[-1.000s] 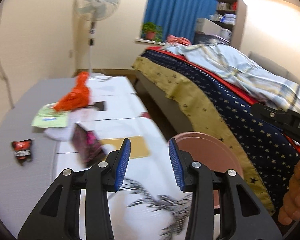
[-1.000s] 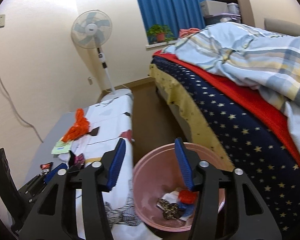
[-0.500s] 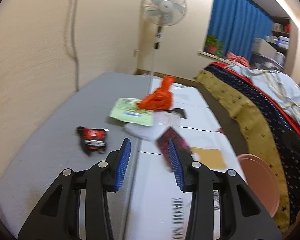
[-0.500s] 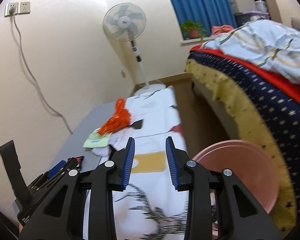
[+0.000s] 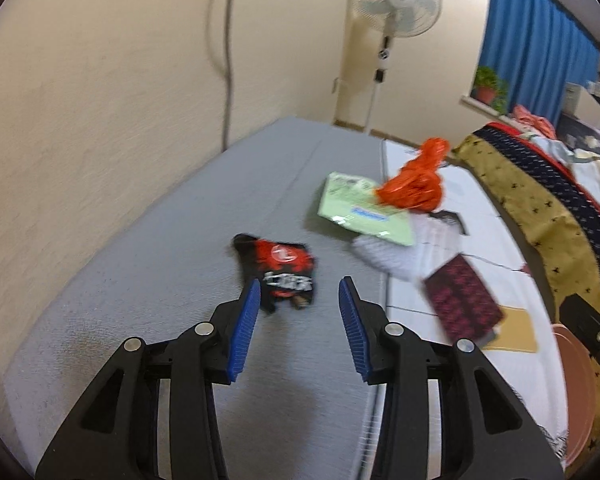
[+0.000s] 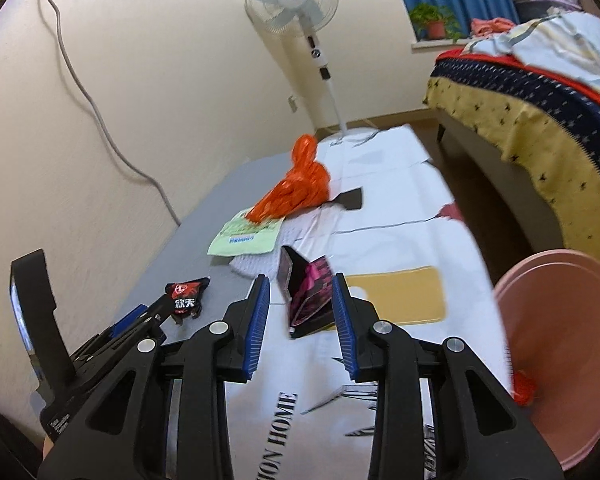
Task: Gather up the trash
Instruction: 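Grasp the black snack wrapper with the left gripper while the right gripper grasps the pink-black paper box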
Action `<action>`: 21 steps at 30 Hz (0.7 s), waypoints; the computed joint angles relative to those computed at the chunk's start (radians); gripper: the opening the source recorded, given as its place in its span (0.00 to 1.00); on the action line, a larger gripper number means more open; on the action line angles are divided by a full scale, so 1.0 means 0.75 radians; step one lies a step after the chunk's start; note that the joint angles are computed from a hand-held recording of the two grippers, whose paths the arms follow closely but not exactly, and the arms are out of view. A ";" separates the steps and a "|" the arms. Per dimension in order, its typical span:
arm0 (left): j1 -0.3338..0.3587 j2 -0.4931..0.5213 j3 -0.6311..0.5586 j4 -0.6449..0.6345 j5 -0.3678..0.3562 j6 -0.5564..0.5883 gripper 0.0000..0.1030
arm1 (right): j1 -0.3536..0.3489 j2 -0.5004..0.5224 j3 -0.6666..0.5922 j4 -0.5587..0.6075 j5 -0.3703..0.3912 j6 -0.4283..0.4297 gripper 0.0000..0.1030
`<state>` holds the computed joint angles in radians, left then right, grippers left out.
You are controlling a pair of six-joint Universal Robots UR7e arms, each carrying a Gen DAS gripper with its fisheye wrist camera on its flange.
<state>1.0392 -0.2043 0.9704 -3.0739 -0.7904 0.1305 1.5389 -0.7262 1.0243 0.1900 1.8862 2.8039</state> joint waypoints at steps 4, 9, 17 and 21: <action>0.016 0.028 -0.076 0.072 0.026 -0.031 0.58 | -0.003 0.079 -0.111 0.078 0.000 0.002 0.33; 0.026 0.076 -0.196 0.203 0.054 -0.035 0.63 | -0.011 0.169 -0.248 0.182 0.008 0.012 0.33; 0.045 0.123 -0.348 0.462 0.077 -0.151 0.63 | -0.015 0.261 -0.392 0.279 0.047 0.010 0.31; 0.047 0.133 -0.378 0.533 0.058 -0.153 0.61 | -0.013 0.284 -0.428 0.300 0.060 -0.001 0.18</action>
<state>1.0743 -0.1047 0.6870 -2.6740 -0.7468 0.0160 1.5289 -0.5129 0.7035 0.4150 1.9311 2.8033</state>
